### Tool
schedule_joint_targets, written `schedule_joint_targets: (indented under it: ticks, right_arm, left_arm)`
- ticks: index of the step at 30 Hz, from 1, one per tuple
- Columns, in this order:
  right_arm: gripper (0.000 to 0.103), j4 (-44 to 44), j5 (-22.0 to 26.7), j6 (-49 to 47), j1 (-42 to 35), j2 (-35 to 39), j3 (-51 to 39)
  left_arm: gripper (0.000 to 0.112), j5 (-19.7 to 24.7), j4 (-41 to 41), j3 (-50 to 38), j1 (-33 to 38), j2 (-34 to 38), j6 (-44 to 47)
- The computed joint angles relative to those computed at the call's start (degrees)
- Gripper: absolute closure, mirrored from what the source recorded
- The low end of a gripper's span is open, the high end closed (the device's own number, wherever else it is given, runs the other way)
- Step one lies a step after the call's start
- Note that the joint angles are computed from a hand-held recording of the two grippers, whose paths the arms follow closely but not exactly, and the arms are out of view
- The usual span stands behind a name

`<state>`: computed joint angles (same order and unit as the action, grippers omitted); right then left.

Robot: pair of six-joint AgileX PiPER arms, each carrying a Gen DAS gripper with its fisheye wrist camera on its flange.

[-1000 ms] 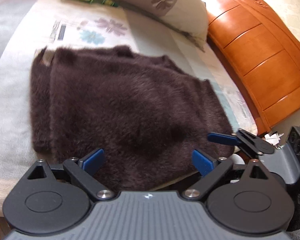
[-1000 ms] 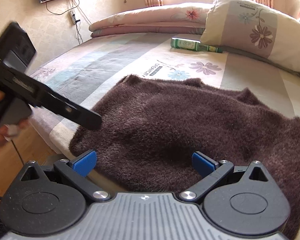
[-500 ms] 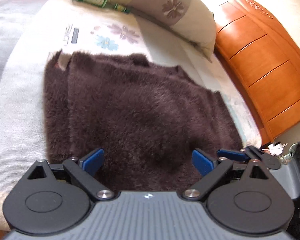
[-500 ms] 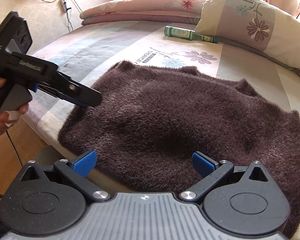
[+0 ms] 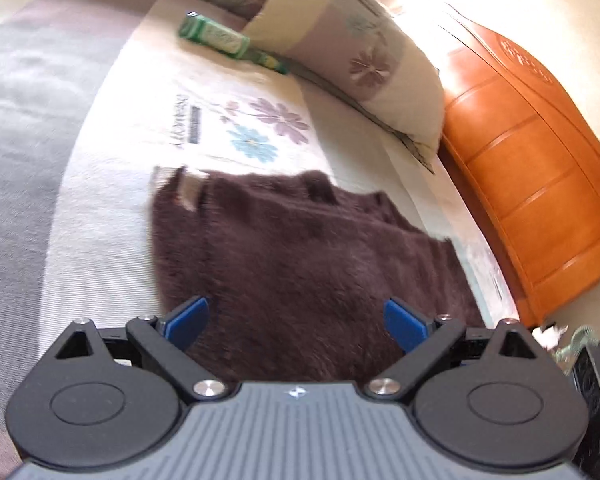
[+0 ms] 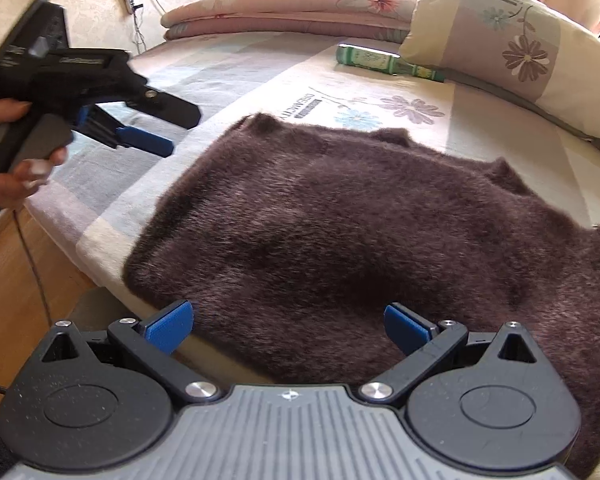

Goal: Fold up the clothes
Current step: 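Pull both open grippers back and bring the left gripper to the folded edge, then close the left gripper on the folded edge of the brown sweater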

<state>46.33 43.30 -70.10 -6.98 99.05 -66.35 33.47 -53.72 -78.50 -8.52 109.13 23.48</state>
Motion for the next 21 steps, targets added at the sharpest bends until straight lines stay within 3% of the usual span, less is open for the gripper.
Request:
schedule_joint_targets:
  ticks: [10, 21]
  right_arm:
    - [0.0, -1.4, 1.2, 2.1, 1.6, 2.2, -2.7]
    - [0.0, -1.7, 1.6, 5.2, 4.7, 6.9, -7.6]
  left_arm:
    - [0.017, 3.9, -6.5, -4.9, 3.5, 9.5, 5.1]
    - [0.013, 17.4, -18.7, -20.4, 8.7, 24.7, 9.1]
